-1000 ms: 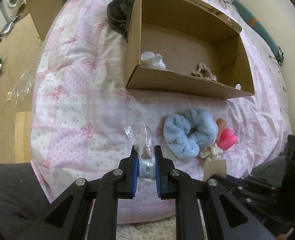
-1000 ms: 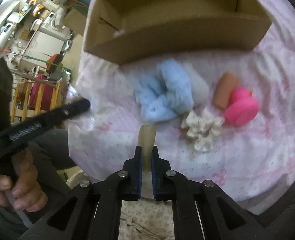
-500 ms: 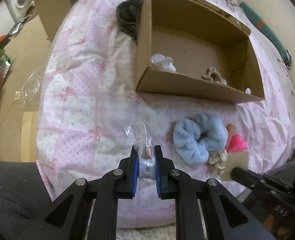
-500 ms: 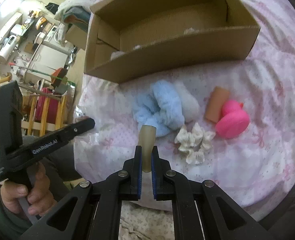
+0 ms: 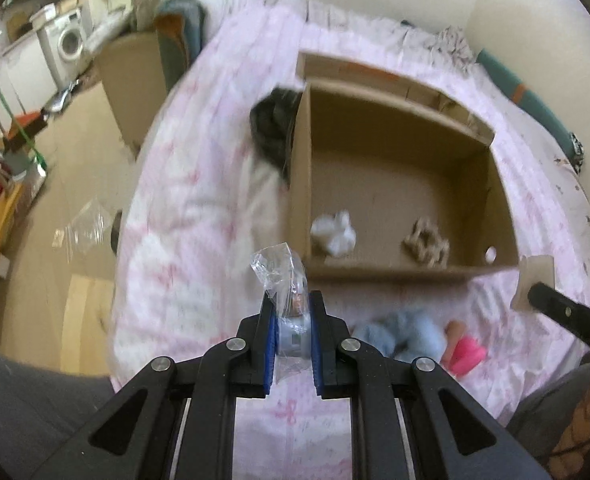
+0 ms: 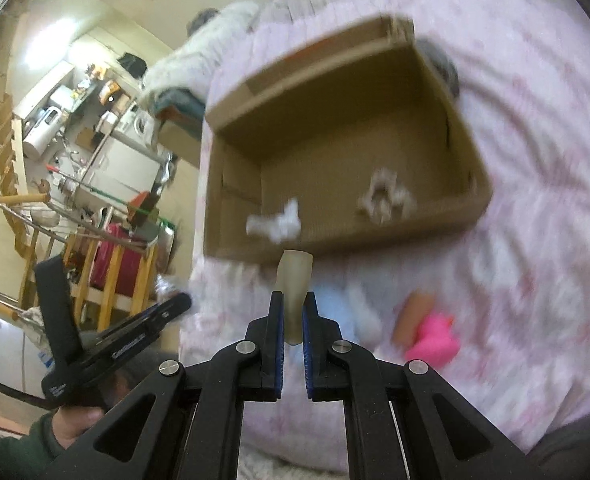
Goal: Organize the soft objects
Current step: 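Lower the bag and sponge into the box and open both tools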
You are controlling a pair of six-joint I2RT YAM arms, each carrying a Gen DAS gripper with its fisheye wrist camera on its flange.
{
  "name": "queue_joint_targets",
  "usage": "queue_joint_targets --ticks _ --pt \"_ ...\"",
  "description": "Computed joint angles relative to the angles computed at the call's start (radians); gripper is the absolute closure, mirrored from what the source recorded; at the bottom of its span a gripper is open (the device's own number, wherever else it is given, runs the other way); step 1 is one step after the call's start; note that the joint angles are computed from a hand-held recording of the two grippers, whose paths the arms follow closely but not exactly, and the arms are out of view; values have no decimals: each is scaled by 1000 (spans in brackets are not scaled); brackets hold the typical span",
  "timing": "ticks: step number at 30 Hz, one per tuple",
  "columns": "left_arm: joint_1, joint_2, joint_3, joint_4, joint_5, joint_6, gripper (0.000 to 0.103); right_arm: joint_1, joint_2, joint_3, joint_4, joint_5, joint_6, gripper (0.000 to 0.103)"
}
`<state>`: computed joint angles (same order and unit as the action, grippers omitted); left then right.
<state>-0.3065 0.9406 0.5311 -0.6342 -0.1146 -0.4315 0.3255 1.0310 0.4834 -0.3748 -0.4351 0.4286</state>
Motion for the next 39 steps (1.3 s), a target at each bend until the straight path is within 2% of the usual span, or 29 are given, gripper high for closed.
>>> queue_joint_targets --ticks 7,14,19,26,29,33,39 --pt "12 145 144 53 7 45 90 -86 96 125 7 7 -117 93" --pt "17 334 259 117 44 27 90 -127 287 205 113 9 -148 93" --pt "-15 439 286 185 9 12 90 -138 386 213 174 25 -139 93" --pt "-53 559 303 251 -36 20 90 -114 440 215 181 83 -143 93" --pt "-48 597 309 263 -12 24 90 -90 448 222 173 127 -161 93" --pt "-52 641 329 252 -42 9 90 -79 456 225 173 139 -165 93" --pt "-57 650 338 235 -32 -9 90 -74 471 236 166 145 -162 93"
